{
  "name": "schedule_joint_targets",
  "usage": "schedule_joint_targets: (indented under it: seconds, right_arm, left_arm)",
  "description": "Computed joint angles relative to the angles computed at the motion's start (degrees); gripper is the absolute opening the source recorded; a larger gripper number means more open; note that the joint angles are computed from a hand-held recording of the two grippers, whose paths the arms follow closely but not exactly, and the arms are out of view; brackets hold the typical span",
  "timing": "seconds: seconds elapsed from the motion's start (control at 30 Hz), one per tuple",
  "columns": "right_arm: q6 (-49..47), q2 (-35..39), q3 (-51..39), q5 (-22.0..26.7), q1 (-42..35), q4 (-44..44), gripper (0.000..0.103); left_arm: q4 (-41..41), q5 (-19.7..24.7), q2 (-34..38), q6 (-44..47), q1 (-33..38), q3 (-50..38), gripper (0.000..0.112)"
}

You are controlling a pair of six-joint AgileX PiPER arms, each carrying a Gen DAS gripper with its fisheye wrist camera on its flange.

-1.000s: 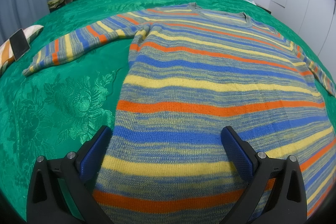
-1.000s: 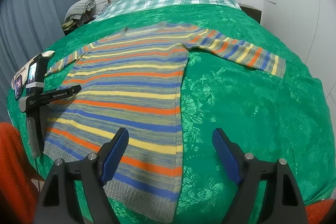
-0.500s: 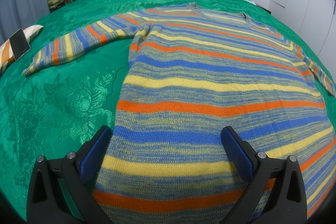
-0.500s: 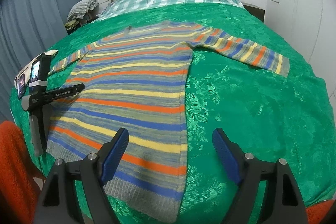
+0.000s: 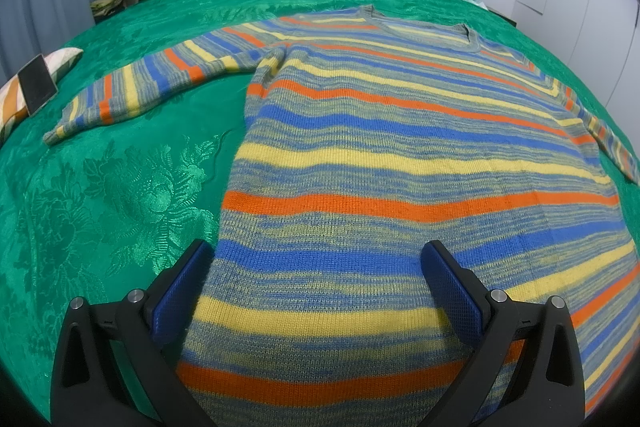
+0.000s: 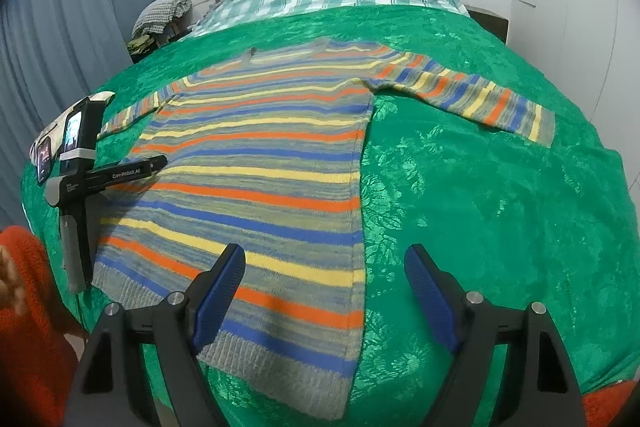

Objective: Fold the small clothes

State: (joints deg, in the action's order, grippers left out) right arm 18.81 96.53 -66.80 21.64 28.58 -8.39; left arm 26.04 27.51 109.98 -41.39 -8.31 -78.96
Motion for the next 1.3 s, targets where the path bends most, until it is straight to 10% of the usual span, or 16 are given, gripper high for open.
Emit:
schedule_joint_targets:
  seconds: [0.63,0.8,1.03,1.3]
  right_arm:
    - [-7.99,-1.52,1.29,-1.84,-1.7,9.79,0.081]
    - [-16.87,-0.69,1.05,-1.34,-3.18,19.78,0.081]
    - [-36.39,0.0,-0.01,2.57,-11.01,46.06,0.081]
    - [-29.44,16.11,-35.0,19.97,-34.78,47.11,0.081]
  left_arm:
    - [1.35,-0.04,-0.16,-1.74,-0.61,0.55,0.103]
    - [1.51,1.16,0.56,-1.72,-1.05,-0.63,0.103]
    - [-19.54,10.69,0.15,18.36,2.46,-6.44,0.102]
    - [-18.36,4.31,-18.0,18.93,2.53,3.74,0.102]
